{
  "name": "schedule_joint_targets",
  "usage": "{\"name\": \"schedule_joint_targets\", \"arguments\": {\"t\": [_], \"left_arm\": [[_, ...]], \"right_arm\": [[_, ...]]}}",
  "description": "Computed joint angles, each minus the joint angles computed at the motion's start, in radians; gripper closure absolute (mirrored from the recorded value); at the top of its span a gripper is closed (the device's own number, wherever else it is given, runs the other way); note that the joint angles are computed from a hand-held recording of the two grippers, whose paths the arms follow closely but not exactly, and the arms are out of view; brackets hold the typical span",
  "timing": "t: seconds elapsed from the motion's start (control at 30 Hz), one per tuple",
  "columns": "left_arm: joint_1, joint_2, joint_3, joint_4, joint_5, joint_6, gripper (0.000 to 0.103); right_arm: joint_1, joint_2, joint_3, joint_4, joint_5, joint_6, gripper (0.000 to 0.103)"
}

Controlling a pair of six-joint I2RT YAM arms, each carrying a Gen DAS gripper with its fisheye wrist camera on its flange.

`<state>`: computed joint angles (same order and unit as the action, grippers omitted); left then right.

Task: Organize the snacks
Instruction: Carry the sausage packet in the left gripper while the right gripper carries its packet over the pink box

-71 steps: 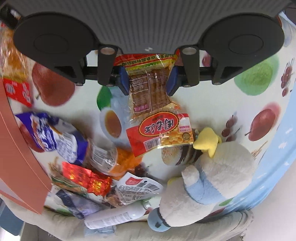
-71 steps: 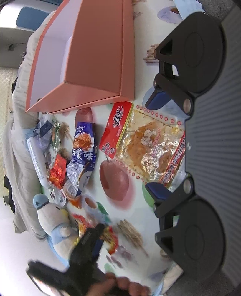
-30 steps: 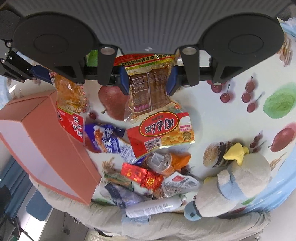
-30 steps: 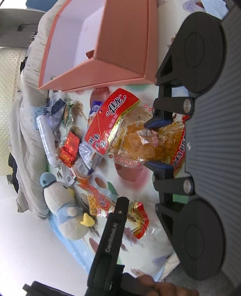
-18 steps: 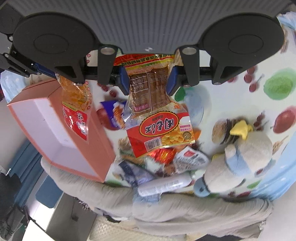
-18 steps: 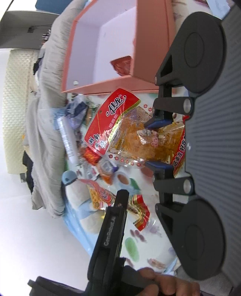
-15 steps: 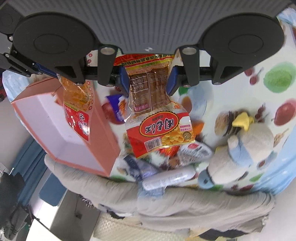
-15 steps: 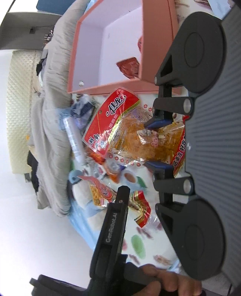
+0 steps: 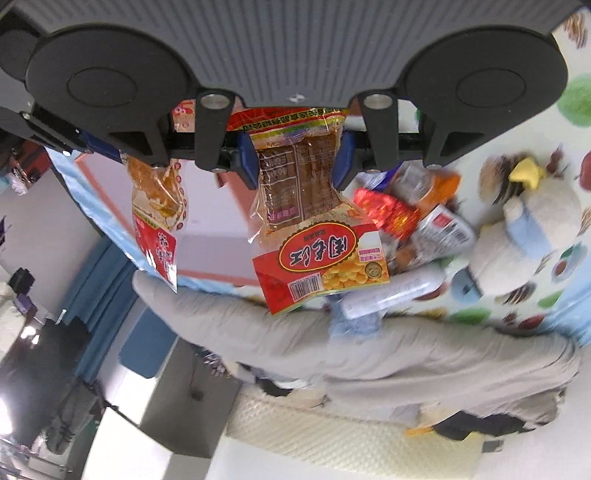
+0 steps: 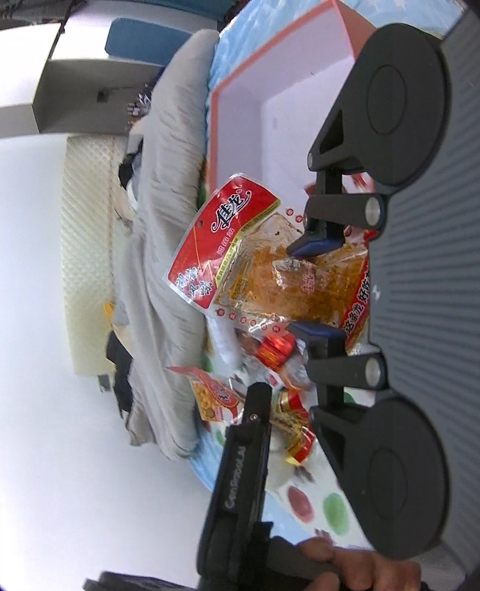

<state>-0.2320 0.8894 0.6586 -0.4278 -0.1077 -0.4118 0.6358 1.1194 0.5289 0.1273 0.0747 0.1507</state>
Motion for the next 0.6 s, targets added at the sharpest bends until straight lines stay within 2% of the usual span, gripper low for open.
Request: {"name": "schedule_joint_targets", "arguments": {"t": [0.27,0.6], "left_arm": [[-0.155,0.134,0.159,0.042,-0.077,-0.019,0.054],[-0.282,0.351,0.348,0.105,-0.095,-0.031,0.054]], "right_arm": [[-0.150,-0.046,0.045,-0.020,-0.065,-0.059,0.063],[-0.334,-0.056,0.044,-0.013,-0.164,-0.099,0.063]]}}
